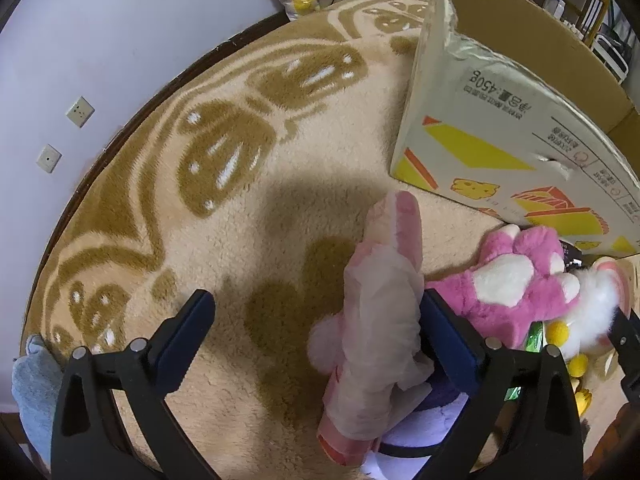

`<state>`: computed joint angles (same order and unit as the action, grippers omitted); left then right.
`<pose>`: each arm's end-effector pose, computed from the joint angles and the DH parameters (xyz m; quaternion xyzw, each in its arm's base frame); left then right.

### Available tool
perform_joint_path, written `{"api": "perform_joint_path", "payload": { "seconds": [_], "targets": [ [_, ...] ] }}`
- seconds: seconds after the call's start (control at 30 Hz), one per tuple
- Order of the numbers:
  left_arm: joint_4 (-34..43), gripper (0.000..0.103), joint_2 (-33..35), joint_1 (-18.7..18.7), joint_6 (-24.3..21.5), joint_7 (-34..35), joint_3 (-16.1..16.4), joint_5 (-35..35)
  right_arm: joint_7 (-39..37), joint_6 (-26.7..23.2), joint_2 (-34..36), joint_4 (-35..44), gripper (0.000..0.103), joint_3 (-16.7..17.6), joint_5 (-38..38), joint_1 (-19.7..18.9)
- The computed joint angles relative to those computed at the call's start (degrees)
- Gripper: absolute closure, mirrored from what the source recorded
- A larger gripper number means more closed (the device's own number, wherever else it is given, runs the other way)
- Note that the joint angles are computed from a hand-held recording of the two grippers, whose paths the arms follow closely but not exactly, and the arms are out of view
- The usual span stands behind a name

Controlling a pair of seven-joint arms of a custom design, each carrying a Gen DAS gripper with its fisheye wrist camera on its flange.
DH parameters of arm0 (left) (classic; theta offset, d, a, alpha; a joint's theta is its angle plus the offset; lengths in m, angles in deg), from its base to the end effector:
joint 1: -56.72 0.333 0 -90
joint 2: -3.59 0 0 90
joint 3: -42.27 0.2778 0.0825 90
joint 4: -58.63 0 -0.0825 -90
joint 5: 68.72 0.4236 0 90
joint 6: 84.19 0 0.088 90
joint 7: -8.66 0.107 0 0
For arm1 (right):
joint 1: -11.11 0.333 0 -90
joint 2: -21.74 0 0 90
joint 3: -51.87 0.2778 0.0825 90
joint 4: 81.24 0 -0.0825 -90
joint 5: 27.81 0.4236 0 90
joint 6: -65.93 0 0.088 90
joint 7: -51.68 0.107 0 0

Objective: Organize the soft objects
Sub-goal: 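Grasp the pink rolled towel with the left tool while the right tool grasps the pink swirl cushion, then lift and carry the towel with the left tool while the right tool carries the cushion to the box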

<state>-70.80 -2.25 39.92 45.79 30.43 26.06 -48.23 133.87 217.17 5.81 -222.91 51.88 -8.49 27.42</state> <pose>0.4684 -0.2935 0.3549 -0.8215 0.5460 -0.0663 0.1504 0.5012 0.1379 0.3824 -0.7387 0.6282 -0.0578 0.2374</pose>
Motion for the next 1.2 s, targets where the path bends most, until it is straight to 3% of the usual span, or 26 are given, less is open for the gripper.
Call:
{"api": "perform_joint_path", "payload": {
  "seconds": [0.2, 0.27, 0.37, 0.47, 0.53, 0.63, 0.7, 0.93, 1.2],
  "targets": [
    [-1.17, 0.004, -0.14, 0.33, 2.25, -0.80, 0.43, -1.61, 2.70, 0.79, -0.46, -0.62, 0.015, 0.95, -1.87, -0.63],
    [-1.71, 0.004, -0.25, 0.52, 3.27, -1.21, 0.55, -2.15, 3.53, 1.29, -0.69, -1.07, 0.024, 0.92, -2.55, -0.69],
    [-2.69, 0.014, -0.60, 0.62, 5.37, -0.94, 0.70, -3.79, 2.13, 0.67, -0.48, -0.75, 0.031, -0.27, -0.90, 0.01],
    [-3.54, 0.028, -0.85, 0.64, 7.83, 0.02, 0.82, -5.33, -0.14, 0.13, -0.56, -0.63, 0.038, -1.08, 1.68, 0.65],
    [-4.29, 0.046, -1.10, 0.61, 10.22, 1.51, 1.01, -7.18, -0.72, -0.19, -0.72, -0.62, 0.044, -0.90, 1.72, 0.55],
    [-3.38, 0.070, -0.12, 0.53, 10.12, 3.16, 0.69, -7.58, -1.26, -0.34, -1.06, -0.70, 0.050, -0.64, 1.58, 0.40],
    [-3.45, 0.079, 0.65, 0.11, 12.38, 5.34, 0.98, -11.14, -0.27, -0.67, -1.27, -0.71, 0.052, -0.23, 0.80, -0.05],
    [-1.80, 0.084, 2.12, -0.36, 11.80, 1.36, 0.17, -7.00, 1.61, -0.57, -3.22, -1.80, 0.064, 0.02, -1.54, -0.21],
    [0.33, 0.084, 1.96, -1.19, 9.31, -2.37, -0.51, -1.51, 1.51, -0.14, -4.91, -2.50, 0.069, -0.44, -1.09, 0.13]
  ]
}}
